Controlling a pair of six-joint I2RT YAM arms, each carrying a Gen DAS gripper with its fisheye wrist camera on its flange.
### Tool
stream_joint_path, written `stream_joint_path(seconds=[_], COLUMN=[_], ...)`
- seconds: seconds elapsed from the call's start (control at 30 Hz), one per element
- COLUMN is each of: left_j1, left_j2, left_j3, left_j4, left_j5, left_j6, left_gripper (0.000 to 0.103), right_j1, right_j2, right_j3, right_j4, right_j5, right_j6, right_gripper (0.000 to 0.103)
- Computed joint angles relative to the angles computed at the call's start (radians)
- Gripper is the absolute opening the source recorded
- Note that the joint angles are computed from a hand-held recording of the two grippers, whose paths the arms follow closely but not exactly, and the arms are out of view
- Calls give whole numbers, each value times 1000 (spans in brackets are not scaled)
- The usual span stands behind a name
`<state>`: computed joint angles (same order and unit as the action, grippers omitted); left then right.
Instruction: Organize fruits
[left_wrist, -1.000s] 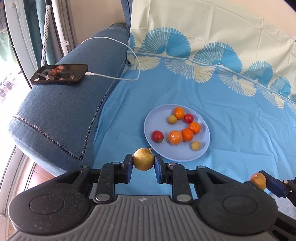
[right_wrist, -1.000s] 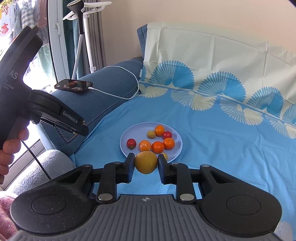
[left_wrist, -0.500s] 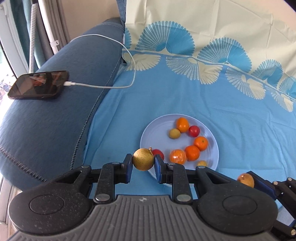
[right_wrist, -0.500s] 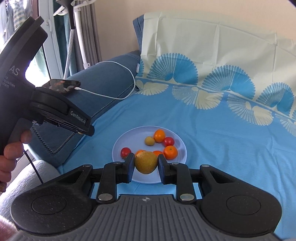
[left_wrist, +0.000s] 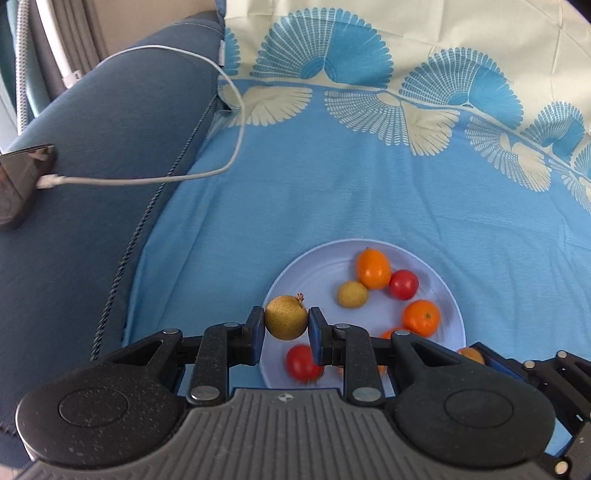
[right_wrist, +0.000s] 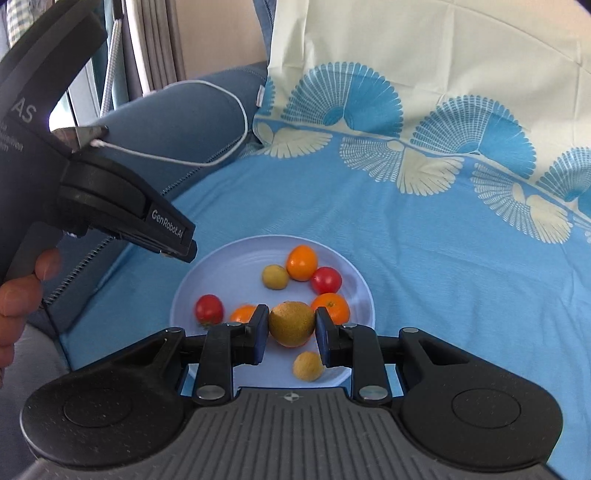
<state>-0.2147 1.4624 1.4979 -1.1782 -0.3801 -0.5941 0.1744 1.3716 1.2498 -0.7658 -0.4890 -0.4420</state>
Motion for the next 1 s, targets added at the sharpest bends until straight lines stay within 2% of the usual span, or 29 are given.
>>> stream_joint_path(seconds=[0.27,0.33,0.37,0.4,0.43,0.47,0.5,0.57,0.7,0.87,0.93,1.0], left_j1=[50,48,45,43,38,34,35,28,-23,-135,-199,-269], left_j2=[72,75,78,75,58,31,11,-17,-102,-201,-226,-231], left_j3=[-24,-38,-37,-39,-50,-68,-73,-70,-81,-78,-71,-52], left_j4=[92,110,106,102,107,116,109,55,-75,-241,-302,-365], left_j5=[20,-7,-31,-55,-81,-92,-86,-90,-111,-134,-169,-196], left_j6=[61,68,62,49,37,37,47,29,-73,-216,-278,-354], left_gripper=[28,44,76,103,102,103,103,103,103,103,103,103], right_j1=[44,52,54,58,61,62,60,47,10,-60,-88,-115], right_j2=[97,115,124,131,131,125,113,86,11,-60,-130,-212], right_j3=[4,11,16,22,24,23,19,17,12,52,23,-18], right_j4=[83,87,86,84,82,78,76,55,-23,-262,-282,-267], right_j5=[31,31,24,25,29,31,33,27,37,-2,-4,0], right_j6=[9,-5,-18,-28,-34,-38,-36,-37,-38,-48,-48,-31], right_gripper=[28,28,30,40,48,65,75,79,88,91,93,99])
